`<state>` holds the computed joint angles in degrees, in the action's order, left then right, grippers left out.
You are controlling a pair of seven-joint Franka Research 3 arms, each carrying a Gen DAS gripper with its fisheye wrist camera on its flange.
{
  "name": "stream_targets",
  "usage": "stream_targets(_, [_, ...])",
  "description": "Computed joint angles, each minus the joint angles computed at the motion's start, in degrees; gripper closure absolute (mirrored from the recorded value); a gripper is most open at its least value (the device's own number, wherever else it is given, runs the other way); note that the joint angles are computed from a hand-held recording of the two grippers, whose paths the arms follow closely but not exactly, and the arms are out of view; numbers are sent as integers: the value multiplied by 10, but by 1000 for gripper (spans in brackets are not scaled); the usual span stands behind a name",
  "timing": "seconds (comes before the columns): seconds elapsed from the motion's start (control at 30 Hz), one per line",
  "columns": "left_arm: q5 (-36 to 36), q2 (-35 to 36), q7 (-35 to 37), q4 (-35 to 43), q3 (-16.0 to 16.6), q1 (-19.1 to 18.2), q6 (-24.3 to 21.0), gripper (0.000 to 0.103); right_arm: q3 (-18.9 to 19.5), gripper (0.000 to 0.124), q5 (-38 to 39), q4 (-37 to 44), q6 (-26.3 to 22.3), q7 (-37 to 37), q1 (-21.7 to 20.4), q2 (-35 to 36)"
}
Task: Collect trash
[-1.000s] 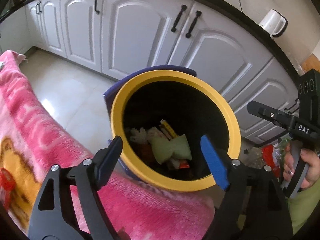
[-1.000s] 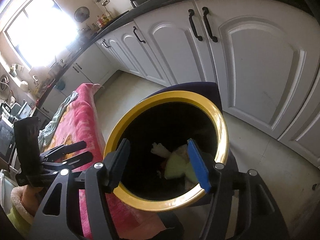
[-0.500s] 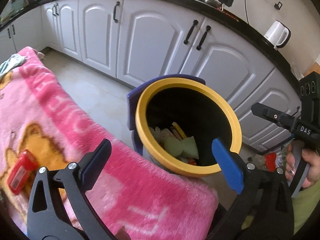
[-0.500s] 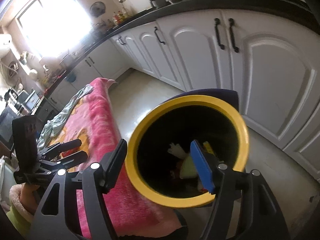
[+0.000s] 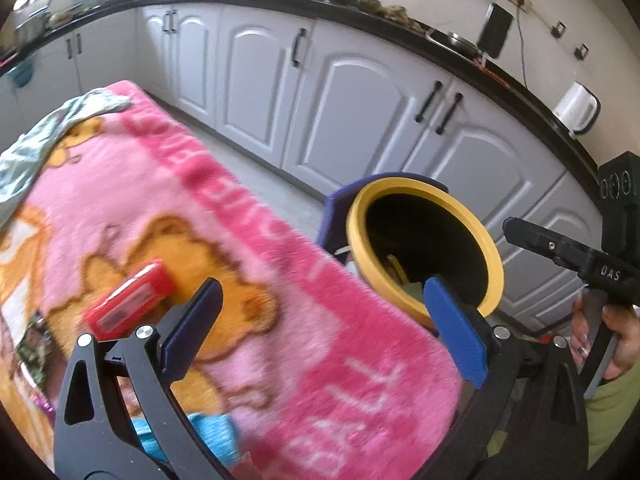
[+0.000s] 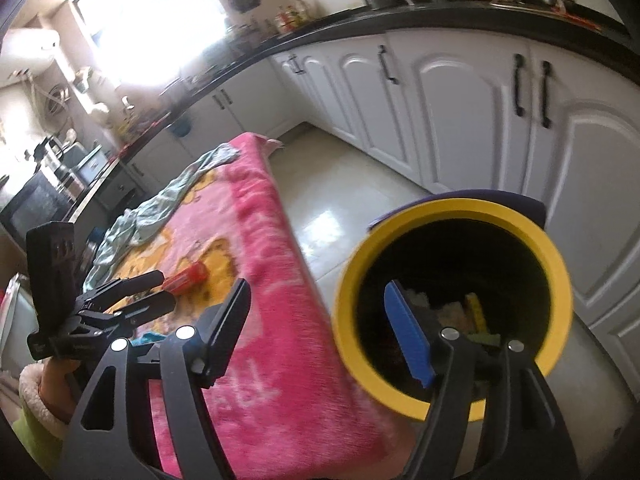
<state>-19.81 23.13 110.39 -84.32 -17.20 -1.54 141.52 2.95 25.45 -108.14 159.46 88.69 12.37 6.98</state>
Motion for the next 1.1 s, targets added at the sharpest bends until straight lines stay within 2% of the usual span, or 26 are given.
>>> stream_targets(0.63, [-61,-114,-4,-154,56,68,67,10,40,55,-8,169,-72,-38,50,115])
stream_targets(1.1, [-84,-170,0,-225,92,77,91,10,56,50,-14,244,-123,-84,81,161])
